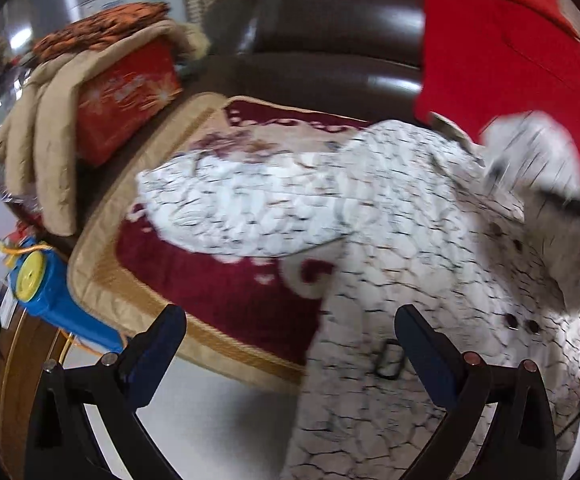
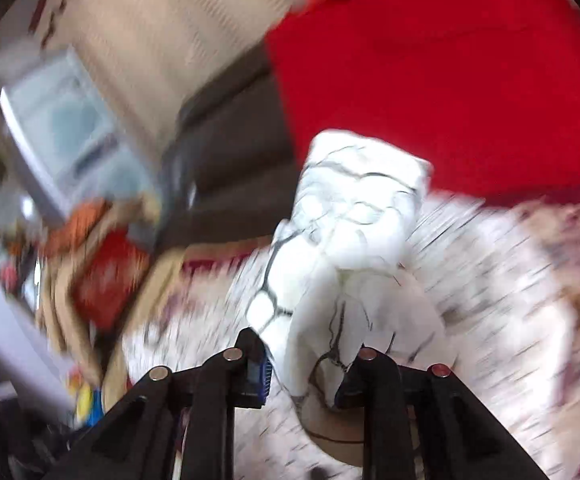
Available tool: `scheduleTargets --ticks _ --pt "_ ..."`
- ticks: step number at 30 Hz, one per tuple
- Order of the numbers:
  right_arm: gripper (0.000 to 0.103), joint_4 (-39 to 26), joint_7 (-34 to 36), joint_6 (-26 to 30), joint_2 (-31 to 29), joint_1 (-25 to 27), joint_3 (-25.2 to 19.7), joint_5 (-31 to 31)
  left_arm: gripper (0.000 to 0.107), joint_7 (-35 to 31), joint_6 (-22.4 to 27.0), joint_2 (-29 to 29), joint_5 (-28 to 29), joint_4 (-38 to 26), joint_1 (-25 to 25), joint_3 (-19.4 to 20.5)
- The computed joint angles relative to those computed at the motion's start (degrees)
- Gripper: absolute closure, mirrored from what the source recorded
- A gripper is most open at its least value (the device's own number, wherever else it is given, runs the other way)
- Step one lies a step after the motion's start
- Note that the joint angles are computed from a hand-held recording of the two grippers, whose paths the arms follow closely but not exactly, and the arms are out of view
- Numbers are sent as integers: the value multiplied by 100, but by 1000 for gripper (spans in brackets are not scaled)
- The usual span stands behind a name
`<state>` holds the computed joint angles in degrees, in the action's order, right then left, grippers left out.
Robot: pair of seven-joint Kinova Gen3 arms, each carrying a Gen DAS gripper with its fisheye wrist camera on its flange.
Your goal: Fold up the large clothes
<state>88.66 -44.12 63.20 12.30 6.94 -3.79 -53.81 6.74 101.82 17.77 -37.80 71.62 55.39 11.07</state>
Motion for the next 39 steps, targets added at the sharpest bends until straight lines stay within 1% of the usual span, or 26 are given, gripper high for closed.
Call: scheduleTargets --ticks 1,2,4,6,8,11,13,14,15,17,18,19,20,22,24,26,27,28,29,31,32,34,36,37,38,39 --pt "45 -53 -177 129 87 -198 20 200 4 58 -6 -54 31 78 -6 -10" --pt "28 1 -260 259 145 -290 -27 342 4 143 -23 -133 64 193 -21 -13" --pt "21 202 -177 457 282 -267 -203 393 4 268 -31 -225 84 343 -66 17" --pt "21 235 -89 641 354 -320 -186 600 4 315 -65 -269 94 407 -131 65" --pt "21 213 97 815 424 -160 -190 605 4 359 -227 -315 42 481 -192 102" --pt "21 269 168 628 344 114 27 379 4 258 -539 -293 -68 506 -286 141" --pt "21 315 77 360 274 343 177 183 4 264 -812 -268 -128 543 -321 134" --pt "21 325 -36 216 243 405 175 215 4 277 -932 -249 -118 557 -343 124" --pt "22 271 -241 68 264 368 279 300 4 274 -1109 -238 -78 589 -388 113" --pt "30 181 -527 -64 373 397 285 466 4 250 -1554 -207 -16 675 -479 90" --pt "30 166 -760 -190 436 297 387 662 4 222 -1743 -174 6 708 -471 18" --pt "31 128 -990 -243 499 245 382 890 4 166 -1883 -58 1 683 -548 53" --pt "38 70 -1191 -231 592 257 316 1113 4 21 -1929 54 86 608 -550 -19" --pt "44 93 -1384 -362 645 228 223 1406 5 -445 -1822 396 366 351 -712 -47" --pt "44 40 -1413 -315 581 261 152 1490 6 -745 -1810 519 645 302 -945 51" --pt "44 -129 -1410 -48 614 395 90 1396 7 -671 -1928 288 748 513 -831 -161" --pt "44 -167 -1310 70 602 513 43 1241 7 -495 -1905 151 666 622 -672 -297" --pt "41 -147 -1176 95 541 597 22 1105 7 -303 -1789 -22 503 747 -534 -364" --pt "36 -91 -1045 69 485 655 19 1006 7 -111 -1598 -198 334 866 -487 -324" --pt "30 29 -764 67 373 768 22 745 7 289 -1332 -578 173 1163 -546 -210" --pt "27 88 -684 65 352 768 26 657 7 522 -1243 -809 167 1362 -543 -267" --pt "26 188 -525 172 293 779 51 543 7 966 -1186 -1323 316 1843 -786 -288" --pt "26 311 -468 139 245 678 83 581 7 1382 -1249 -1756 417 2306 -1212 -141" --pt "26 354 -485 108 222 606 95 631 7 1615 -1229 -2000 426 2572 -1349 -159" --pt "26 378 -465 130 202 591 119 653 7 1830 -1295 -2182 361 2826 -1379 -212" --pt "26 415 -429 129 202 572 132 658 7 1952 -1435 -2364 339 3057 -1304 -371"
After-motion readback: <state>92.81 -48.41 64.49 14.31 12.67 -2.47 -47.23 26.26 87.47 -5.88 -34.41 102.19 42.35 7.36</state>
